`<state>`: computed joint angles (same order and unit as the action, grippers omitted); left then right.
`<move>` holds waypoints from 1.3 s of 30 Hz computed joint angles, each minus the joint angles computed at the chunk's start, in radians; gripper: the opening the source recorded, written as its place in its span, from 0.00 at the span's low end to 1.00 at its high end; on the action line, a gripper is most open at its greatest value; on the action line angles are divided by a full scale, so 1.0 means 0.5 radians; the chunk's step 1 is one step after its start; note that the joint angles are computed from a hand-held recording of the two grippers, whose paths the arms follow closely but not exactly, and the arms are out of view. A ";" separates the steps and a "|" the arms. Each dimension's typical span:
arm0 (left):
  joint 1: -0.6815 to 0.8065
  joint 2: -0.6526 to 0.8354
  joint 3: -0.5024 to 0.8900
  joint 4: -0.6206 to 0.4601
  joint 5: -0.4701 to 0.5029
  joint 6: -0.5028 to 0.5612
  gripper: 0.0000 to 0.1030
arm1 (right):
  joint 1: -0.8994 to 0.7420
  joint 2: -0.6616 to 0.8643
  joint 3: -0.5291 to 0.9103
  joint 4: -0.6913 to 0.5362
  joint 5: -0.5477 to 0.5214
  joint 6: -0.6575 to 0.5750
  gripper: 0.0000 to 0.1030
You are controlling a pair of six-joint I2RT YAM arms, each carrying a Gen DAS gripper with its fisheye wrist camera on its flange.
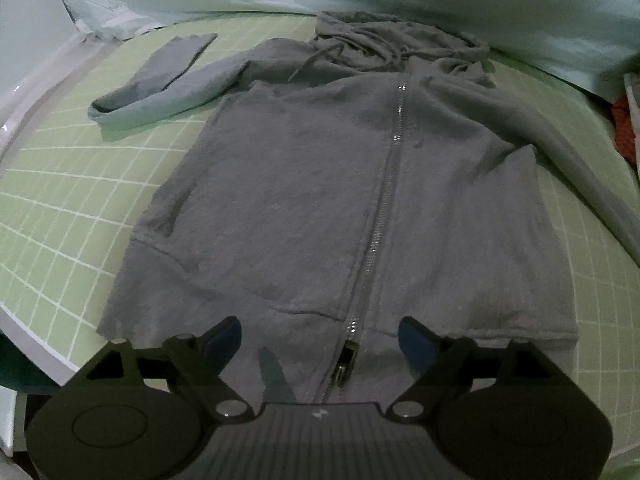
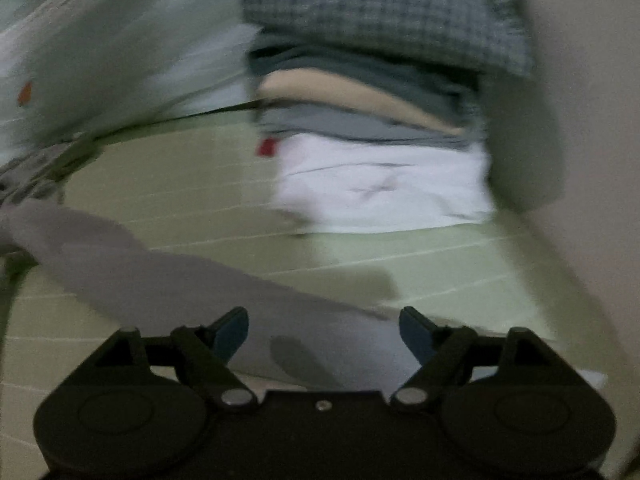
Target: Fold clothes
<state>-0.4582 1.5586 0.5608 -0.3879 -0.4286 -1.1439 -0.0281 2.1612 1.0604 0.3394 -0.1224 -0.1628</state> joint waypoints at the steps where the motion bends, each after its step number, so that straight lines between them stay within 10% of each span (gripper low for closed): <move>1: 0.010 0.004 -0.001 0.025 0.010 0.024 0.84 | 0.028 0.016 0.043 -0.039 -0.038 0.012 0.81; 18: 0.146 0.651 0.479 0.310 0.252 0.515 0.90 | 0.228 0.322 0.632 -0.564 -0.123 -0.145 0.79; 23: 0.106 0.667 0.447 0.328 0.243 0.564 0.94 | 0.166 0.351 0.769 -0.829 -0.402 -0.320 0.03; 28: 0.126 0.660 0.398 0.384 0.287 0.551 0.98 | 0.164 0.262 0.827 -0.945 -0.433 -0.395 0.01; 34: 0.174 0.736 0.501 0.296 0.358 0.627 1.00 | 0.198 0.455 1.313 -1.255 -0.384 -0.484 0.10; 37: 0.190 0.751 0.537 0.250 0.379 0.636 1.00 | 0.231 0.505 1.330 -1.230 -0.352 -0.493 0.66; 39: 0.201 0.764 0.565 0.217 0.390 0.634 1.00 | 0.233 0.520 1.307 -1.181 -0.368 -0.438 0.78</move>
<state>-0.3575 1.9408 0.8433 -0.2793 -0.2337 -0.8271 0.0885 2.4214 1.7139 -0.2512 -0.3064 -0.3816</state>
